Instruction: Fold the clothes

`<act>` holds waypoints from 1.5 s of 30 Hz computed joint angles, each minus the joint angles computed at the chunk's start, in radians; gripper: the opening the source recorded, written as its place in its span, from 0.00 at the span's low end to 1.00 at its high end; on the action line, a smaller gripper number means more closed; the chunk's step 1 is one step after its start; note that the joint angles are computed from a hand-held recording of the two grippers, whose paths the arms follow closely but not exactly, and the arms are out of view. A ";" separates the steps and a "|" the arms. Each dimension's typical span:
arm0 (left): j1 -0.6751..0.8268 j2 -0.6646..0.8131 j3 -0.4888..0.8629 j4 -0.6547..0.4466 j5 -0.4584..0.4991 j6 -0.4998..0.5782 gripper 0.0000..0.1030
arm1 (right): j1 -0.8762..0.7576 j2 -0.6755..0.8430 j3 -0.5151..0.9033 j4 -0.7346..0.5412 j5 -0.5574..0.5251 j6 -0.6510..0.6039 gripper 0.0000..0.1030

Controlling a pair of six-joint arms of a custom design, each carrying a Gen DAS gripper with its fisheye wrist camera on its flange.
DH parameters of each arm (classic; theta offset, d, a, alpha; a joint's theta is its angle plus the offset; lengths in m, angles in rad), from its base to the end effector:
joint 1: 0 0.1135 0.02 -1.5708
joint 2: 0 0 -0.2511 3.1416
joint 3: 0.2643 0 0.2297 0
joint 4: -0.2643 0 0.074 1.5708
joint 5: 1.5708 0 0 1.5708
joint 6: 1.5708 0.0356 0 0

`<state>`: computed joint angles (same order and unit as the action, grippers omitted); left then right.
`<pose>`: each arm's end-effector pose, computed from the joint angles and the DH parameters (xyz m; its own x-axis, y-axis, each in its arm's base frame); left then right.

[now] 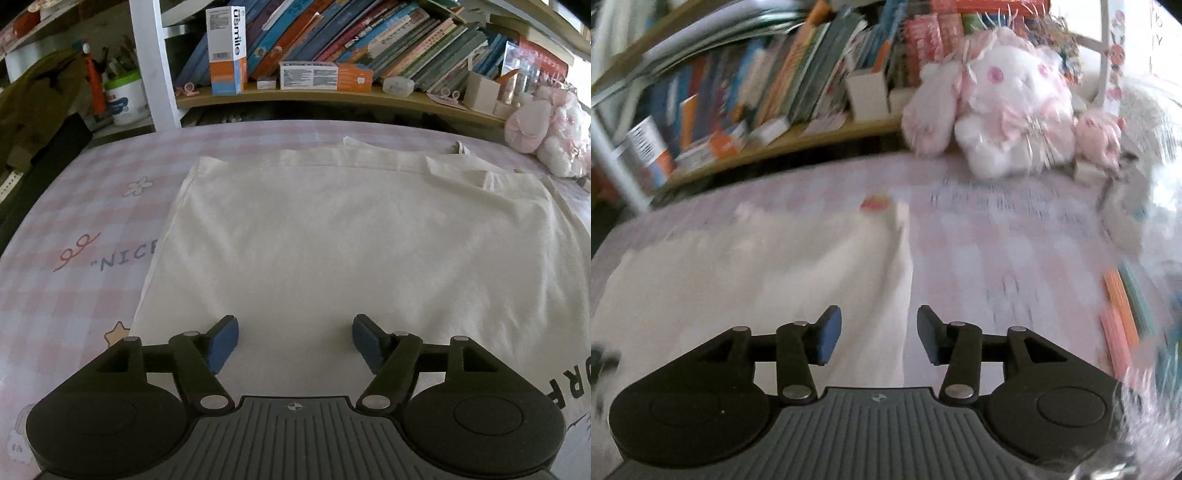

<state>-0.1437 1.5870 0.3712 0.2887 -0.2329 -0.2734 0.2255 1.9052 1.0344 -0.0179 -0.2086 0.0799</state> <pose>0.2215 -0.0237 0.0906 -0.7628 -0.1551 -0.6277 -0.2116 0.9772 0.0157 0.3490 0.0876 0.1353 -0.7818 -0.0992 -0.6156 -0.2845 0.9353 0.2106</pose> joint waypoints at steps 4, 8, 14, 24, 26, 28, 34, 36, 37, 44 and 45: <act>0.008 -0.002 -0.007 0.013 0.011 0.015 0.71 | -0.003 -0.189 -0.233 -0.025 -0.021 0.000 0.47; 0.016 -0.002 -0.003 0.008 0.018 0.019 0.74 | 0.020 -0.269 -0.380 -0.006 -0.001 0.089 0.46; 0.032 0.015 -0.003 0.030 0.026 0.031 0.79 | 0.092 -0.313 -0.423 -0.011 0.056 0.127 0.18; 0.050 0.006 -0.030 0.059 0.047 0.051 0.80 | 0.102 -0.540 -0.471 -0.083 0.087 0.109 0.11; 0.051 0.002 -0.031 0.058 0.053 0.054 0.80 | 0.100 -0.438 -0.461 -0.058 0.108 0.115 0.11; 0.058 -0.010 -0.031 0.041 0.068 0.066 0.80 | 0.103 -0.357 -0.451 -0.030 0.132 0.125 0.11; 0.070 -0.122 -0.063 -0.053 0.066 0.059 0.80 | 0.157 -0.351 -0.474 0.003 0.191 0.156 0.12; 0.075 -0.186 -0.098 -0.070 0.043 0.062 0.80 | 0.151 -0.352 -0.476 0.007 0.183 0.147 0.12; 0.079 -0.226 -0.118 -0.083 0.028 0.062 0.80 | 0.153 -0.351 -0.474 0.007 0.187 0.143 0.12; 0.262 -0.486 -0.210 -0.217 0.075 0.104 0.80 | 0.181 -0.351 -0.471 0.014 0.233 0.175 0.13; 0.296 -0.506 -0.219 -0.229 0.103 0.114 0.80 | 0.184 -0.350 -0.468 0.010 0.236 0.173 0.13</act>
<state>0.1524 1.0815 0.1525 0.0599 -0.1299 -0.1594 0.4097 1.5555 0.5668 -0.0083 0.0275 0.2531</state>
